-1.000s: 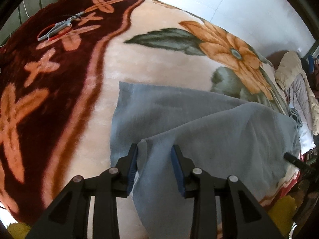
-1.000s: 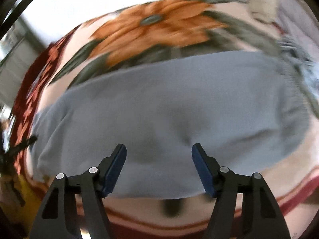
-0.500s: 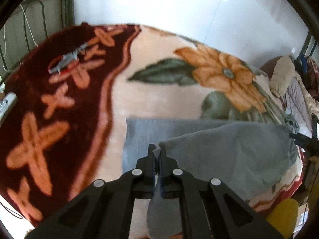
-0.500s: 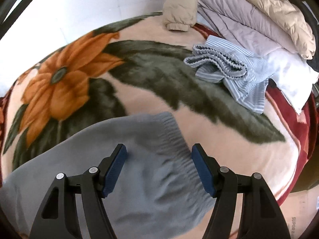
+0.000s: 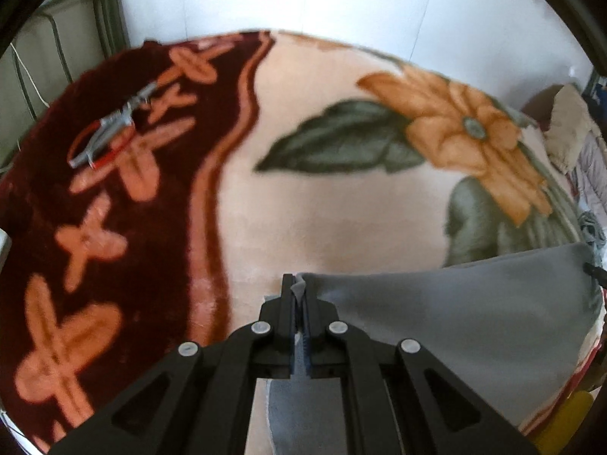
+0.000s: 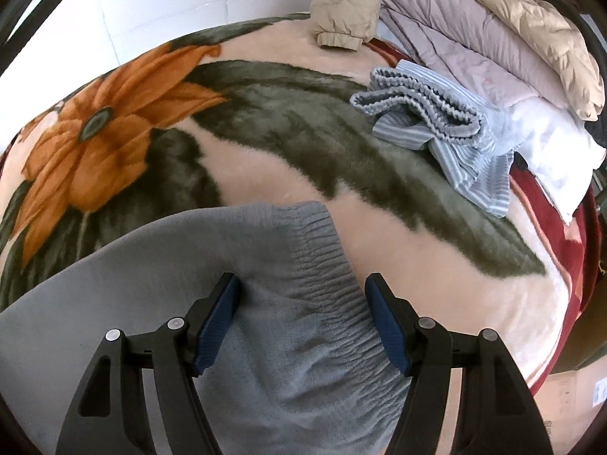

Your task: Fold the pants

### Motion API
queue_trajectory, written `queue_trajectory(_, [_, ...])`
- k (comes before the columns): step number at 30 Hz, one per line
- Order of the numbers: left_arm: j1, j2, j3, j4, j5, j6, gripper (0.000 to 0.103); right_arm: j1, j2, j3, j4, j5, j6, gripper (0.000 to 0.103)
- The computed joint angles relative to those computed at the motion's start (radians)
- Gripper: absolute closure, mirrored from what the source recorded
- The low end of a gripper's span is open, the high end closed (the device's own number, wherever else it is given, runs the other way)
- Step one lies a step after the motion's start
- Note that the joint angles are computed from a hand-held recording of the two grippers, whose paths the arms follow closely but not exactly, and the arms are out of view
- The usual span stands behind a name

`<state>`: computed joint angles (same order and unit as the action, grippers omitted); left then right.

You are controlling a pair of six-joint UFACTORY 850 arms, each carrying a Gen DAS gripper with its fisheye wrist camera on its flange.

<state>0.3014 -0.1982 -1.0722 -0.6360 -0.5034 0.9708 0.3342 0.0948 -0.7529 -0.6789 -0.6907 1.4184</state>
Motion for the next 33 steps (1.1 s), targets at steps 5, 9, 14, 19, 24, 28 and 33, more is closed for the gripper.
queue_trajectory(5, [-0.009, -0.014, 0.006, 0.094, 0.030, -0.064, 0.091, 0.050, -0.014, -0.052, -0.014, -0.085, -0.025, 0.034])
queue_trajectory(9, [0.004, 0.005, 0.010, 0.082, 0.035, -0.052, 0.082, 0.133, -0.021, -0.097, -0.047, -0.115, -0.052, 0.034])
queue_trajectory(14, [0.036, 0.032, 0.003, 0.024, -0.060, -0.032, 0.073, 0.220, -0.065, -0.162, 0.019, -0.040, -0.147, 0.034])
queue_trajectory(19, [0.047, 0.075, 0.030, -0.031, -0.175, 0.005, 0.069, 0.298, -0.142, -0.227, 0.095, 0.039, -0.232, 0.034])
queue_trajectory(24, [0.023, 0.124, 0.097, 0.002, -0.196, -0.004, 0.069, 0.367, -0.208, -0.279, 0.109, 0.067, -0.273, 0.034])
queue_trajectory(28, [0.014, 0.144, 0.142, 0.026, -0.210, -0.012, 0.069, 0.401, -0.251, -0.309, 0.172, 0.102, -0.323, 0.034])
queue_trajectory(33, [0.008, 0.163, 0.176, 0.123, -0.149, -0.043, 0.069, 0.420, -0.318, -0.336, 0.121, 0.064, -0.296, 0.034])
